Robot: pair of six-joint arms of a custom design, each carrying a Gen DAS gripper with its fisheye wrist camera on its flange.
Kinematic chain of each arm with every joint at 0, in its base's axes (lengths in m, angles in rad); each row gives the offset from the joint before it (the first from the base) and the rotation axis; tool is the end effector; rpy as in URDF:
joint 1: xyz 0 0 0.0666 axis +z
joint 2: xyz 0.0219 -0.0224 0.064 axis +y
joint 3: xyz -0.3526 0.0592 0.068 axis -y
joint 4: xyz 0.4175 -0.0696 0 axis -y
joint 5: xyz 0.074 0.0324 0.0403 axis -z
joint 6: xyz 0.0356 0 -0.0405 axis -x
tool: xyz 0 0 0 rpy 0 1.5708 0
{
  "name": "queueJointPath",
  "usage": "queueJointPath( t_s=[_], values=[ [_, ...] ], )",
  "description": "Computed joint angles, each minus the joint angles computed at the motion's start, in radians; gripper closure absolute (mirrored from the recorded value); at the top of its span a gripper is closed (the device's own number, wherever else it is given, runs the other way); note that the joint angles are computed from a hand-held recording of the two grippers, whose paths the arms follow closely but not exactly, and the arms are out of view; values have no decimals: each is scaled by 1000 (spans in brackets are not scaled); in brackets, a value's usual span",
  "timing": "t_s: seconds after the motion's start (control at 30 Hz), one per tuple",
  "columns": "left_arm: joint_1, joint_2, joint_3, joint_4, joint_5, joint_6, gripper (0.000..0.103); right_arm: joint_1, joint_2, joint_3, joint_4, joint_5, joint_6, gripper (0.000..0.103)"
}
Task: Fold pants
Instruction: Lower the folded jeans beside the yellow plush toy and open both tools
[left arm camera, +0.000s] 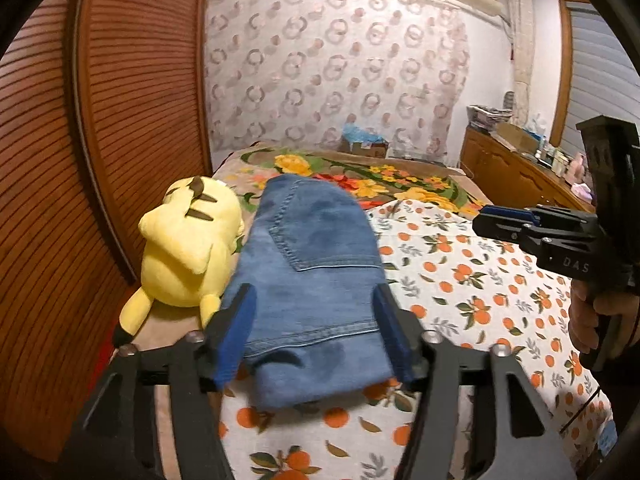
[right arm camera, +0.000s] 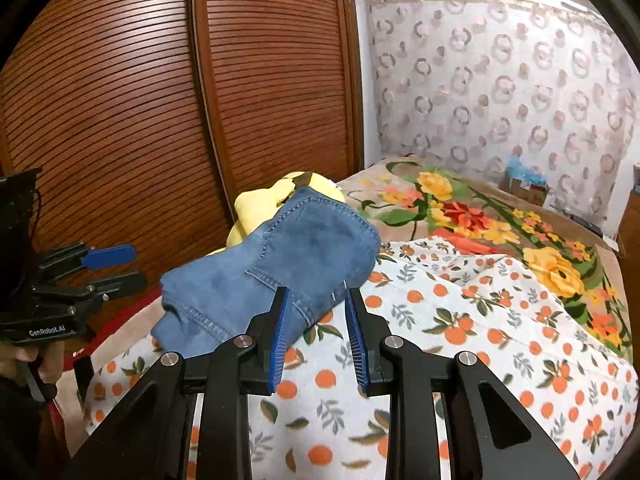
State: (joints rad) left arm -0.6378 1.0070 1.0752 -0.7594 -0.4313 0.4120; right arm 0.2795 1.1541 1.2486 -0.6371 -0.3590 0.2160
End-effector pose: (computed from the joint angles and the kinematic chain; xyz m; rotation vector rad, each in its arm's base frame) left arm 0.3214 -0.2202 0.4255 0.0223 2.1901 -0.1007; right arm 0.4281 0.1355 0.4644 -0.7207 1.9750 0.4168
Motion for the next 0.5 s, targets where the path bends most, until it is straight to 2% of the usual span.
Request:
queueJointPath(
  t_s=[0.1,0.2,0.3,0.5],
  values=[
    [-25,-4,1,11,0,-2,24,-16,-46,-34,0,-7,-5,75],
    [-54,0,10,17,-11,-2,19,-29,-88,-70,0,-11,-11,74],
    [-95,6,21,21,-65,-9,19,-45,-126,-99,-3,-16,-16,74],
    [-148,25,43,13,-102,-5,19,-65,-201,-154,-8,-19,-32,73]
  ],
)
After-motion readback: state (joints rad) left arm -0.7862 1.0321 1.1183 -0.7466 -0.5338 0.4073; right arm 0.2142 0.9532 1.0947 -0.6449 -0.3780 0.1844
